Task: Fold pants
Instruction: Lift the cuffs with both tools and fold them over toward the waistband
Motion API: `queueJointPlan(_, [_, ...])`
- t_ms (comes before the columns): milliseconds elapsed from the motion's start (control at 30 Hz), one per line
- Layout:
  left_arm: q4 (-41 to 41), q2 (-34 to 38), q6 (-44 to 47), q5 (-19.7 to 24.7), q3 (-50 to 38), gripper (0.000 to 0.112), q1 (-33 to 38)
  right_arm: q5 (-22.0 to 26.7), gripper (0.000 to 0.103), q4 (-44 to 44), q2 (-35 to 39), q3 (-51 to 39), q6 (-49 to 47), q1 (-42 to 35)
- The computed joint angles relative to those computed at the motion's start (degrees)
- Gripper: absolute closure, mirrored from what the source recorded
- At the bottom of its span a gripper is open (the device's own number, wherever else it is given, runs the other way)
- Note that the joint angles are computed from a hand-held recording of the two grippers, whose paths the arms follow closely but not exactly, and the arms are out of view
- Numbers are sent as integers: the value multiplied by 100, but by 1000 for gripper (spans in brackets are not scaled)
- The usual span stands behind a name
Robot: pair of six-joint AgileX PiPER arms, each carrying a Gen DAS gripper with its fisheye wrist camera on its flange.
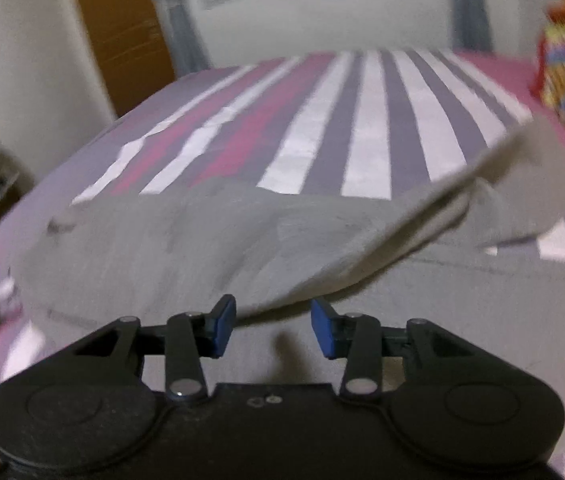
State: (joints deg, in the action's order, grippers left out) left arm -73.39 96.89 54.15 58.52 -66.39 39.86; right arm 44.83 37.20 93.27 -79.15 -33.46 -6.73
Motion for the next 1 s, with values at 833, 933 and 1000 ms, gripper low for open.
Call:
queueJointPlan(833, [2165, 193, -1812, -787, -876, 80, -814, -498, 74, 1430, -934, 2631, -1492, -1352])
queueJointPlan(933, [2530, -256, -2150, -1282, -636, 48, -1034, -339, 73, 2062, -1296, 2657, -2279, -1930])
queueJointPlan(1000, [3043, -254, -2630, -1536, -693, 41, -1221, -385, 69, 1876, -1137, 2304, -2167, -2027])
